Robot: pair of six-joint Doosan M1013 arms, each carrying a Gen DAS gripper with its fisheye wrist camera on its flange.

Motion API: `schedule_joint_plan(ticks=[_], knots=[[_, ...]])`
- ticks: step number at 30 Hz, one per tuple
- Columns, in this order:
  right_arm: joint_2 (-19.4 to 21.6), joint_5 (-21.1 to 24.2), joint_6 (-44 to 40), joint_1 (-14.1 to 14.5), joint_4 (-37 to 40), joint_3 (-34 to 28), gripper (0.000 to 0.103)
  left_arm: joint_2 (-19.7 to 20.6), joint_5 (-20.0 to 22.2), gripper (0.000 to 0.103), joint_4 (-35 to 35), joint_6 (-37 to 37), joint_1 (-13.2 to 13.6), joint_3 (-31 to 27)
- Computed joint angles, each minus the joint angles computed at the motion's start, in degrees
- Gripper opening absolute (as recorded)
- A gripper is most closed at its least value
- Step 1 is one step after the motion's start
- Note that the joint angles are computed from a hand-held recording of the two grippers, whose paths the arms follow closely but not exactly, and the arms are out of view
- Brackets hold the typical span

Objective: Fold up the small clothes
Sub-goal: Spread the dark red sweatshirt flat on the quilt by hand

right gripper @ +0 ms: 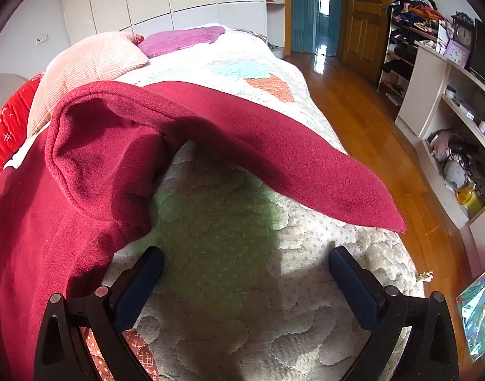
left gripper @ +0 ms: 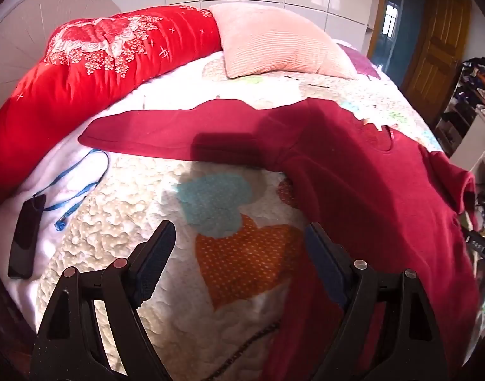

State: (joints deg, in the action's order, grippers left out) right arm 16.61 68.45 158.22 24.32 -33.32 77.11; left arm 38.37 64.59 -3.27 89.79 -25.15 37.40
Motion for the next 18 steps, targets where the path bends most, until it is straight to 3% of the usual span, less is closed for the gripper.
schedule_joint_plan(ticks=[3, 6, 9, 18], knots=[[0.03, 0.04, -0.01, 0.01, -0.01, -0.04, 0.103, -0.28, 0.4, 0.084, -4.91, 0.55, -0.07, 0.3], [0.0, -0.06, 0.05, 0.0, 0.01, 0.03, 0.103, 0.66, 3.58, 0.084, -7.22, 0.5, -0.38, -0.85], [0.02, -0.04, 0.02, 0.0, 0.03, -0.01, 0.103, 0.13, 2.79, 0.084, -7.26, 0.74, -1.29, 0.96], [-0.32, -0.41, 0.11, -0.15, 0.26, 0.41, 0.103, 2.09, 6.69, 0.084, -7.8, -1.07, -2.56, -1.02]])
